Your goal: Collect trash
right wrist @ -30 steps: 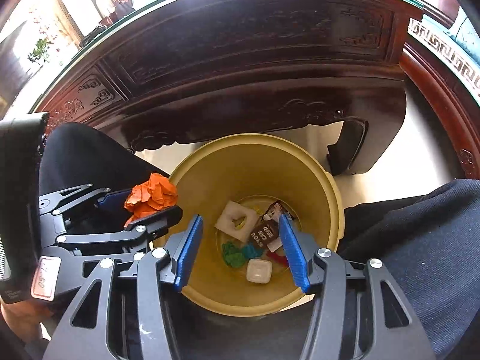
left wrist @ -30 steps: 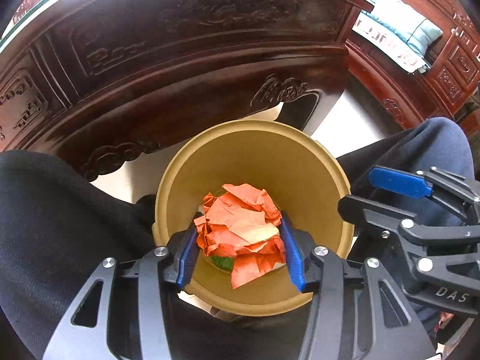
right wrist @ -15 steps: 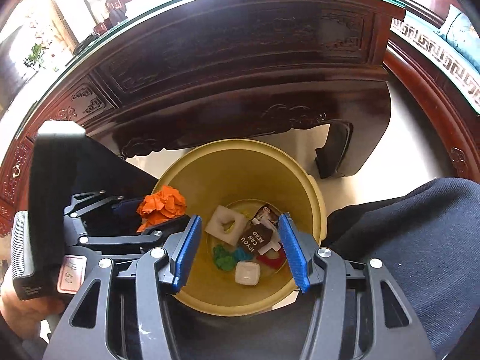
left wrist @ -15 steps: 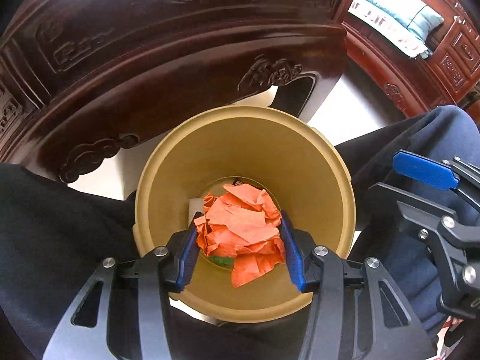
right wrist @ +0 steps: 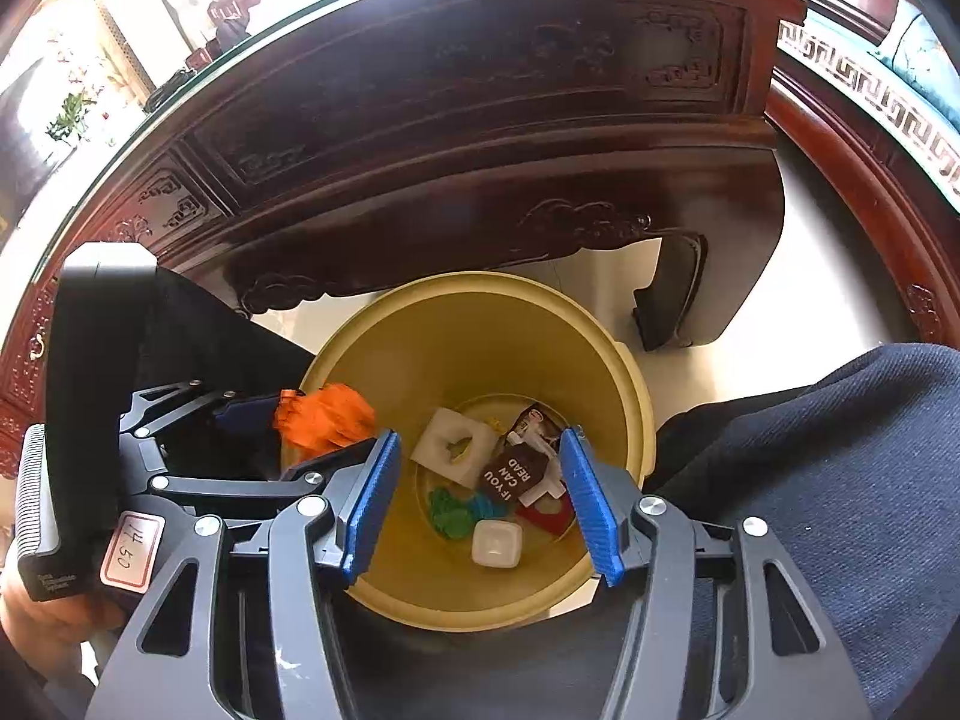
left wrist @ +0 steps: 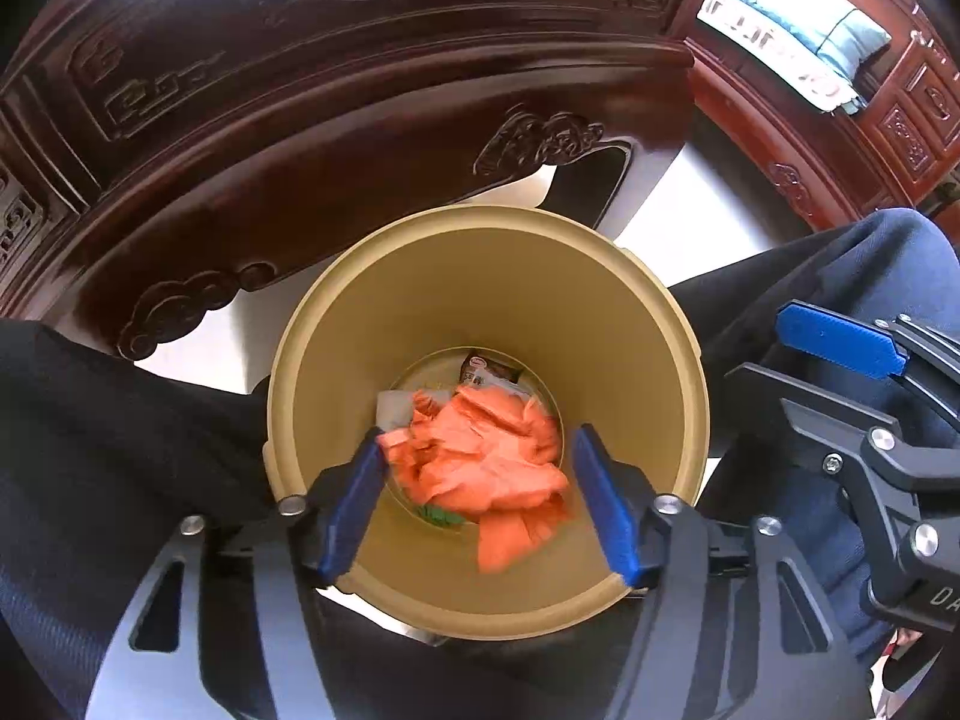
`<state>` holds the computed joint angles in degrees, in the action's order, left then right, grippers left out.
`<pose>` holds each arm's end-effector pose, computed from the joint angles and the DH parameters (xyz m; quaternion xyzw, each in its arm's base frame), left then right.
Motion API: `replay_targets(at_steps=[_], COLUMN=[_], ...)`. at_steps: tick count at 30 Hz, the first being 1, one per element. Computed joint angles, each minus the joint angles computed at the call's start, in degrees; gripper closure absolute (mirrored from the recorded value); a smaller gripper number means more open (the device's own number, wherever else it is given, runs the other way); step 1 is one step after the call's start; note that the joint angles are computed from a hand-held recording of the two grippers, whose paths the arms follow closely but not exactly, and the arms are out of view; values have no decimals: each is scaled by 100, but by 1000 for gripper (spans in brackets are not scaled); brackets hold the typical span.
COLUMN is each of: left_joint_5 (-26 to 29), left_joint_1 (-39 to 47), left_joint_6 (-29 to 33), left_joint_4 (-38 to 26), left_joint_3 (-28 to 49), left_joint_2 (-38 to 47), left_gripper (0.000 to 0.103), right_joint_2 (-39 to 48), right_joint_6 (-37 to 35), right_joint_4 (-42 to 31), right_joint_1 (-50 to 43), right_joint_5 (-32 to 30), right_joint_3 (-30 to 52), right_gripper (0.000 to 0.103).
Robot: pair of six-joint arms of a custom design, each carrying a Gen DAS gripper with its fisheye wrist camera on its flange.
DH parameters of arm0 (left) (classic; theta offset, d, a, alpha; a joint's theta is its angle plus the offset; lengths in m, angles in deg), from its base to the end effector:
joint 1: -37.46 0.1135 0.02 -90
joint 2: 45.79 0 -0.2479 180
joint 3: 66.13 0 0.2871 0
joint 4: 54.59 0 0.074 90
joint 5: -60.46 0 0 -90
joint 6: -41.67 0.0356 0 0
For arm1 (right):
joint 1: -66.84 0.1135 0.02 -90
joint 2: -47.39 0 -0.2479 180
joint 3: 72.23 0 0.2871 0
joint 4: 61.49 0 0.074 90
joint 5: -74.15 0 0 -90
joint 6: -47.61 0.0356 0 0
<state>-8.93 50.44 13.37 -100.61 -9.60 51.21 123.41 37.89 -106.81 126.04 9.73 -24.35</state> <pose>0.2710 0.0496 0.0661 0.4106 0.8936 -0.1239 0.1324 0.1379 0.2013 0.1169 0.2078 0.9429 0.0557 0.2541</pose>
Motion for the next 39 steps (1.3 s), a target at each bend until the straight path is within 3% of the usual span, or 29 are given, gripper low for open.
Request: replay_targets(at_steps=[3,27,34,39], left_joint_5=[79,195,762,1274], left_joint_1=[78,187,504,608], left_joint_6=[6,-11,-338,-616], left_joint_4=[-84,-145,-221,-341], left_joint_3=[62,129,330,687], left_joint_2=[25,-161,-645,-1042], left_gripper=[25,25,25,24], right_joint_2=[-3,150,333,315], right_joint_6=[7,-20,-85,-852], right_joint_4=[-9,-228,-1114,-1345], right_joint_1=[0,-17,174,-10], right_joint_5=[-5,93,926,1449], right_joint_3=[1,295,1064,1694], right_gripper=[49,44,42,44])
